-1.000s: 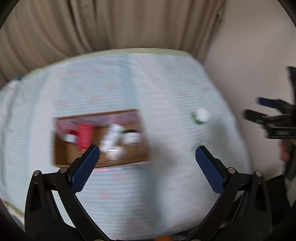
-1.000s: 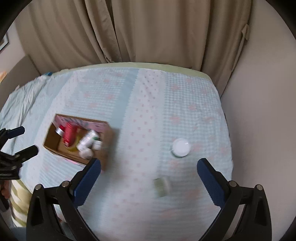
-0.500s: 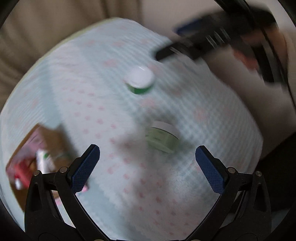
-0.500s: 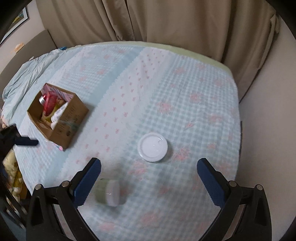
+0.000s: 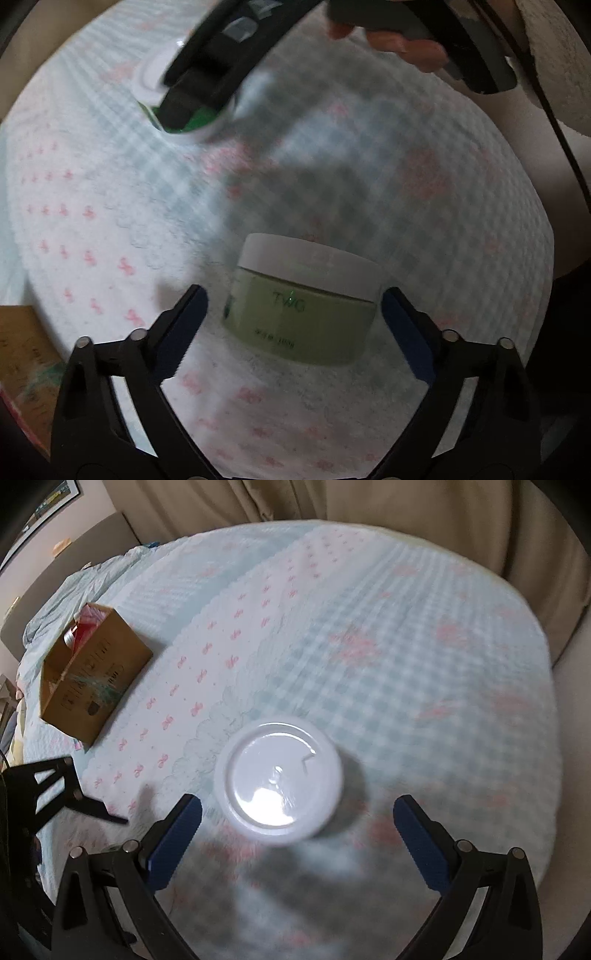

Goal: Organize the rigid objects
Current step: 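Grasp the pale green jar with the left tool while the right tool grasps the white-lid green jar, then carry the pale green jar and white-lid jar over the cardboard box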

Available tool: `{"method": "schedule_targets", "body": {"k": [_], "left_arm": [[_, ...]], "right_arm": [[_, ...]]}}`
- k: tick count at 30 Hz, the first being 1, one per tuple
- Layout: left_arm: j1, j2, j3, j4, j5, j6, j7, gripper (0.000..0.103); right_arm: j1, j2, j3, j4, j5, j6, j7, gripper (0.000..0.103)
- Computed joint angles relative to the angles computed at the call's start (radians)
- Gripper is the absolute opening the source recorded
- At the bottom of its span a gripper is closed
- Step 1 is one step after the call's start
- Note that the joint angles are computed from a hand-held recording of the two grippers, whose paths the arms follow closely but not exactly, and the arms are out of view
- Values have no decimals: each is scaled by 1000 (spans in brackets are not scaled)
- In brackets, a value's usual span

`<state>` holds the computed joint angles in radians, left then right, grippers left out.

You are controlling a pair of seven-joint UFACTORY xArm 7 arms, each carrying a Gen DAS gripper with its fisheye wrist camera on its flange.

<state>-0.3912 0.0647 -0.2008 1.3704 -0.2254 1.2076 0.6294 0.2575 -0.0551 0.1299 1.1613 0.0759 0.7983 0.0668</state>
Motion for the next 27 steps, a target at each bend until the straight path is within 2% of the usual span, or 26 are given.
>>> {"method": "schedule_targets", "body": {"k": [2,3,5,6,15,27], "left_arm": [[1,8,0,-1,-11,10,6,85],[0,10,-1,-5,-7,12,9,78],[-7,10,-4,-18,25,-3,3,72],[-8,7,-5,-25,28,-7,4,72],[-3,-23,0,-49,13,-18,0,71],[26,-69,21,45,-12,66,-37,67]], "right_arm": [[5,22,5,2,-14,-19,-4,102],[7,28,6,3,-17,-25,-8,97],[10,50,7,16,-23,-25,-14,83],[11,59,8,22,-30,-22,-13,71],[21,71,10,41,-81,-4,38,69],[31,45,15,97,-95,52,94,69]]}}
